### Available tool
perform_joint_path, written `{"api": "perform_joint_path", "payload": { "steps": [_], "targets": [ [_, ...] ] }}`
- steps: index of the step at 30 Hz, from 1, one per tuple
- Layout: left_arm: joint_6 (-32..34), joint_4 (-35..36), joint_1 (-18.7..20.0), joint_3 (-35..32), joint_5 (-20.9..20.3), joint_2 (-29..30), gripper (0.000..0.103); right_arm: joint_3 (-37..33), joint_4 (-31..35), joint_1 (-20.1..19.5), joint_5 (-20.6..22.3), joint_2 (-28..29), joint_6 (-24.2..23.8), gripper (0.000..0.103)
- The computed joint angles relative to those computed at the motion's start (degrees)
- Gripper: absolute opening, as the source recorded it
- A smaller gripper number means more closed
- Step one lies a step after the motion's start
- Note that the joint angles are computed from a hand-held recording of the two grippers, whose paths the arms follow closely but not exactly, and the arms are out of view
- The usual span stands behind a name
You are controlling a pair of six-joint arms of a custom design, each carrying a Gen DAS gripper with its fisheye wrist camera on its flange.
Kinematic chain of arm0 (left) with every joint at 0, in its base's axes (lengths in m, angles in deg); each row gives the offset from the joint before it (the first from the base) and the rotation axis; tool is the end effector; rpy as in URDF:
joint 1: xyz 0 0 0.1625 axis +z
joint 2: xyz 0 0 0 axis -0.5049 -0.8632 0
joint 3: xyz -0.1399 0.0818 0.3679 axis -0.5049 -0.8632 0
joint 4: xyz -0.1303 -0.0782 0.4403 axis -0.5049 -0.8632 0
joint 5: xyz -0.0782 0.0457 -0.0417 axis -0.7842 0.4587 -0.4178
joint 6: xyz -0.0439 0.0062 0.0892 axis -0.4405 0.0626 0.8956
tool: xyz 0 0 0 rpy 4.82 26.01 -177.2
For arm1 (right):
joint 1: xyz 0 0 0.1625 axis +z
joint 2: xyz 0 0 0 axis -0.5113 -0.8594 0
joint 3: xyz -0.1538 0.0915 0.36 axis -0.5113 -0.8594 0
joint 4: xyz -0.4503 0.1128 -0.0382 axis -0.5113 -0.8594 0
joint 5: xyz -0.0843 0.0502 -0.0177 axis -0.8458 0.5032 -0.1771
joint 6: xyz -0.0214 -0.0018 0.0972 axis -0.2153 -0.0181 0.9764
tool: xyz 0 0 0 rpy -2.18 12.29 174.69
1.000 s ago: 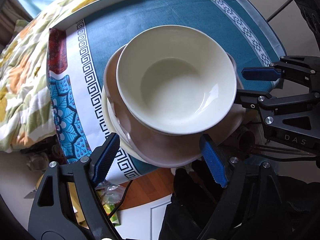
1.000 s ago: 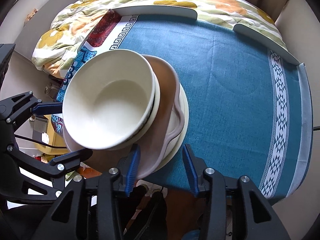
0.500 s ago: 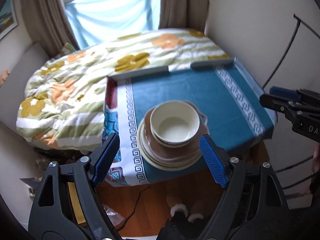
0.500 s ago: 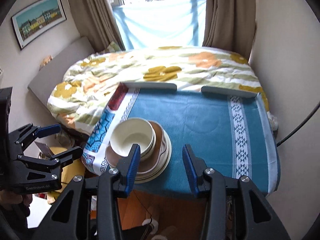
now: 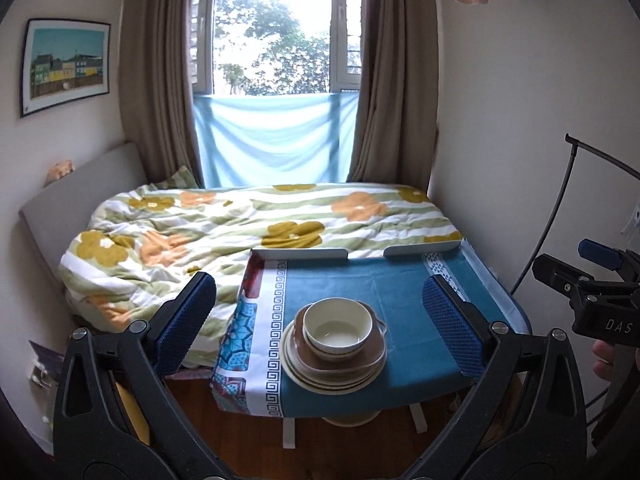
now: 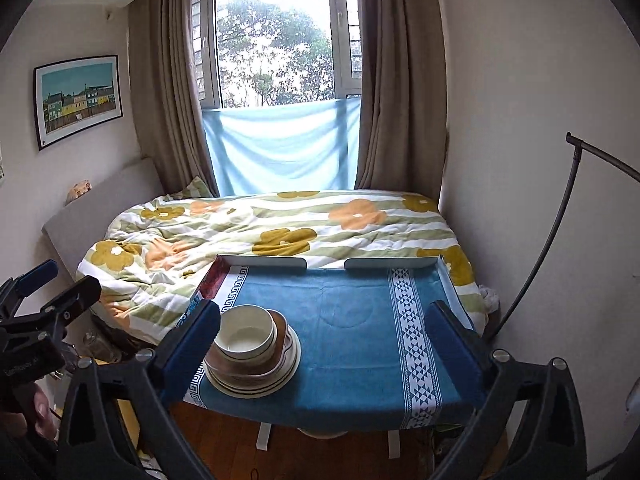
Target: Organize plates and bowls
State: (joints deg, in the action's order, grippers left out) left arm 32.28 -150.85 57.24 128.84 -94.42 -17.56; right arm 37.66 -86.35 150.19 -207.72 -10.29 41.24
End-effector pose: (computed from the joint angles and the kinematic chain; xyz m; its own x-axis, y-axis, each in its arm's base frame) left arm -0.3684 -0.4449 0.3364 -0.6963 -0.1116 -0.7090 0.6069 0.4358 -0.6647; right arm 0.3693 -0.4992 0.3315 -0.7170 -0.2564 0.6482 -0.6690 0.5142 -0.5367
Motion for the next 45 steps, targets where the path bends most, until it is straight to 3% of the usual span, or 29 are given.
{"api": "perform_joint_path", "payload": {
  "steps": [4,9,45],
  "targets": [
    [-3.78,4.07,-0.7,-0.05,0.76,-0.29,0.103,1.23,-2.3,0.43,-0.23,-0.53,-0.78,0.102],
    [-3.48,2.96,-1.06,-0.12,0.51,0.03,0.103,1.86,-4.58,0.84,-0.8,-0.67,-2.02,0.102],
    [-6.19,5.84,-1.2,-1.01,2.17,1.31,0.103,2.04,-5.37,0.35,0.64,-0.81,-3.11,0.101]
  ]
}}
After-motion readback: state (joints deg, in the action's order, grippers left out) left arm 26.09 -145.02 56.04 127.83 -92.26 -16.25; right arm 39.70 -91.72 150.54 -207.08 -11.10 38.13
